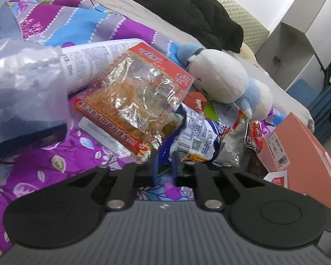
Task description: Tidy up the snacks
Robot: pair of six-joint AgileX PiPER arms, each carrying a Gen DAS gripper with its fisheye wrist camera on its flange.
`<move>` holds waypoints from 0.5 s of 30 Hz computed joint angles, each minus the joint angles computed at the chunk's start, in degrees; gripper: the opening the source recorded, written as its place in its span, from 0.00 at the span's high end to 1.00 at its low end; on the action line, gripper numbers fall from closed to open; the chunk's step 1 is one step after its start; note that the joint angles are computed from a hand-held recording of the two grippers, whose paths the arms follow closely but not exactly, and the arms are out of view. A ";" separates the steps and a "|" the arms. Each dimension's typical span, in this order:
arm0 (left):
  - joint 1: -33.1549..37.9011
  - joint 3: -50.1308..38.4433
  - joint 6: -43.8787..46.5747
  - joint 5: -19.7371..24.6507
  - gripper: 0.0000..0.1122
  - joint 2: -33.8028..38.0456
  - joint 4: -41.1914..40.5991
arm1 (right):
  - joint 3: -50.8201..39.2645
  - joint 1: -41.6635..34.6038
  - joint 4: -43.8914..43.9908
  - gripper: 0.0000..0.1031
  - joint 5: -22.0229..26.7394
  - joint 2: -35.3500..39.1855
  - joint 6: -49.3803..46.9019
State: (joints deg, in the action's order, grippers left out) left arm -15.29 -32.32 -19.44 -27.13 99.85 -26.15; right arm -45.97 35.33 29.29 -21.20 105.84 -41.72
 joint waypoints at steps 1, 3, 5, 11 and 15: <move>-0.18 -0.12 1.10 0.13 0.90 -0.16 -0.96 | -0.08 0.25 0.99 0.55 -0.56 0.16 -1.17; 0.03 0.33 -0.81 0.10 0.92 -0.76 0.09 | -0.19 0.73 3.69 0.71 -1.11 0.08 -4.32; 0.80 1.10 -5.20 0.40 0.94 -1.64 3.42 | -0.11 0.83 5.54 0.72 -0.67 -0.67 -6.12; -1.24 2.85 0.64 3.52 0.97 -6.60 -3.80 | 2.75 1.86 11.42 0.81 0.77 -5.65 -11.87; -3.61 5.02 6.49 6.98 0.99 -11.75 -10.44 | 6.35 3.69 16.57 0.84 0.88 -10.28 -16.60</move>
State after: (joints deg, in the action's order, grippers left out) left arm -18.89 -27.30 -12.95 -20.15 88.10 -36.59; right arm -39.62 39.01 45.86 -20.31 95.56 -58.32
